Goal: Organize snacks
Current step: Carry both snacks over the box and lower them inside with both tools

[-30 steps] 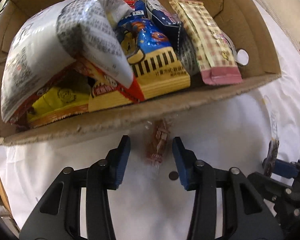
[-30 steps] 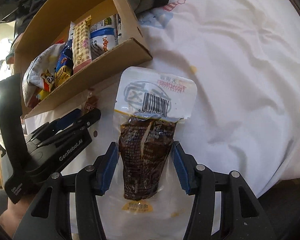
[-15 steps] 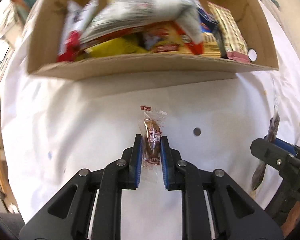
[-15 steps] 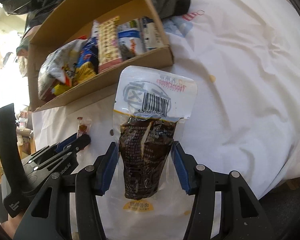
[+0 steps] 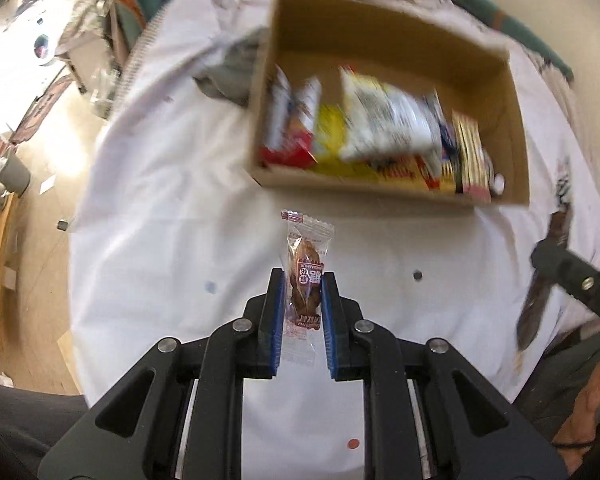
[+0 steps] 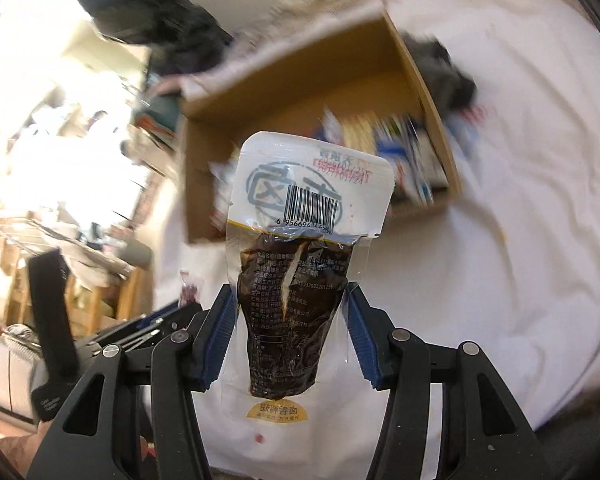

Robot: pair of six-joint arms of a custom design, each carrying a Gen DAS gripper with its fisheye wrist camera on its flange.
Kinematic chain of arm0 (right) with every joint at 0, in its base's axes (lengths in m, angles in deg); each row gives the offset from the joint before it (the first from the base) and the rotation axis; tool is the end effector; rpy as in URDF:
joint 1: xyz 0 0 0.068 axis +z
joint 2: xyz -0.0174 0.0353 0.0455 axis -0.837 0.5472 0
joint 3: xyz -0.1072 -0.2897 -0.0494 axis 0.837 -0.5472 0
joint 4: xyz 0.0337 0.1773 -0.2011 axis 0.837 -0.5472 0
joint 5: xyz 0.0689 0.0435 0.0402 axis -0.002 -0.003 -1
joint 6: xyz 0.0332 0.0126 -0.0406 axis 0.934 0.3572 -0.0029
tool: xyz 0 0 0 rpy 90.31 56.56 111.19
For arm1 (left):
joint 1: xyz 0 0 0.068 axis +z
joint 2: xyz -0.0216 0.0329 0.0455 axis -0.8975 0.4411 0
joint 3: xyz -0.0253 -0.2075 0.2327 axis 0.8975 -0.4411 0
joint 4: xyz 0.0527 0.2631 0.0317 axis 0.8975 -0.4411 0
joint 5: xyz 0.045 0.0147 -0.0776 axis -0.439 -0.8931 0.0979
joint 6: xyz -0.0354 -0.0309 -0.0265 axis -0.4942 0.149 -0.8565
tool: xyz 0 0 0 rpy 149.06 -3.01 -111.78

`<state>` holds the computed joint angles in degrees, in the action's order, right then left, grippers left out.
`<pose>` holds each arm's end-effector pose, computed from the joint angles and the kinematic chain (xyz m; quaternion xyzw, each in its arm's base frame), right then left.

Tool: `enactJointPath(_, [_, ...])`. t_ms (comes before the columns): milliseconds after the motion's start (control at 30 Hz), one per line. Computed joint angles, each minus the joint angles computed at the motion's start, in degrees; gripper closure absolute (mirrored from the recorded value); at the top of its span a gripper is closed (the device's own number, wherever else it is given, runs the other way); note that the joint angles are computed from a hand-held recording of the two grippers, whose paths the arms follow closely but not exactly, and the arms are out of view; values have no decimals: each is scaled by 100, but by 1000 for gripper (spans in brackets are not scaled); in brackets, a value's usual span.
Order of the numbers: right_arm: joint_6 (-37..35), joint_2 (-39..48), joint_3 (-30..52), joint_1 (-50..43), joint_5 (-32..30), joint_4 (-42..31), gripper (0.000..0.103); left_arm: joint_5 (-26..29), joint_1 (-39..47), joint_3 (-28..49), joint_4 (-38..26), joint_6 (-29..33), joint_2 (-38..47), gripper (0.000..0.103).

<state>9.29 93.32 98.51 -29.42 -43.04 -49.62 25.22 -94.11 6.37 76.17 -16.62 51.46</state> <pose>0.2201 0.1191 0.1550 0.0999 0.9157 0.2685 0.2817 0.2880 -0.1644 0.1527 0.0624 0.9724 -0.0553 0.2179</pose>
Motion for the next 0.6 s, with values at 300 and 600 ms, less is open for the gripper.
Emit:
enactJointPath(300, [-140, -363, 47, -443, -231, 611, 47, -60, 781, 325, -365, 449, -909, 89])
enactJointPath(600, [-785, 240, 787, -861, -312, 403, 47, 4, 865, 942, -274, 679, -637, 89])
